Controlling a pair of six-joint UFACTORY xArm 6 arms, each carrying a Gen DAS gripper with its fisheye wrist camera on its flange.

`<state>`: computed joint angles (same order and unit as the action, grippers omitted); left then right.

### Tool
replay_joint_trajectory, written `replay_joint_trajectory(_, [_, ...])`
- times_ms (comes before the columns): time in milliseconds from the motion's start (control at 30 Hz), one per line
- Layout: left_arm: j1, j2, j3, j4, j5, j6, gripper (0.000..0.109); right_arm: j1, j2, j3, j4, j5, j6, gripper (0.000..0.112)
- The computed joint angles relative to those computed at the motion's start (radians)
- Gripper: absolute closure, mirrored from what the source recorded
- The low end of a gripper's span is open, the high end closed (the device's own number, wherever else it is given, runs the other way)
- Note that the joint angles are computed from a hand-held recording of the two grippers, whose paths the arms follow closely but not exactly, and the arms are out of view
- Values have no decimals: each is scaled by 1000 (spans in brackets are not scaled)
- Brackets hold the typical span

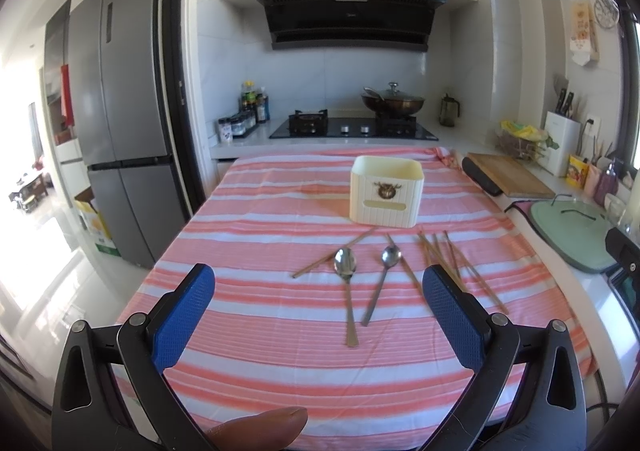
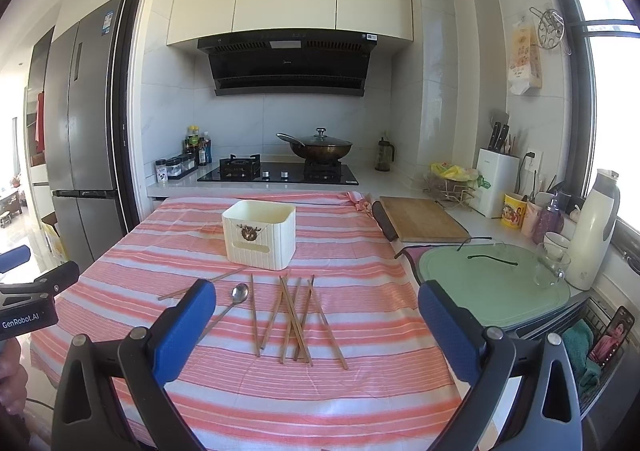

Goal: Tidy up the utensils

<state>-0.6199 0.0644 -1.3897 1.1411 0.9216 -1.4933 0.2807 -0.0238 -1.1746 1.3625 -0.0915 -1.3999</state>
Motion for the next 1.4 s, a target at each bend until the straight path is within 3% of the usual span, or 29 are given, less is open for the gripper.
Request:
replay_joint_trajectory(633, [17,-3,4,-11,-53,32,6,-3,1,14,-76,-2,73,9])
replay_joint_trajectory(833, [30,13,-3,-21,-92,51,6,-17,15,22,-217,6,211,9])
replay_joint_trajectory(967, [55,24,0,-35,-141,67,6,-22,32,-1,-165,15,172,9])
replay_joint_trajectory(1033, [73,44,-9,-99,-133,120,6,-28,44,-17,-138,28,157,9])
replay_joint_trajectory(1167, [121,71,4,-150,-117,101,6,-32,81,-44,-134,27,155,9])
replay_joint_trajectory(1267, [189,94,22,-239,-200,165,6,-46,111,-51,-224,41,242,9])
replay_joint_trajectory(1400, [288,163,5,-343,-340,342,6,-61,159,-75,-282,57,274,9])
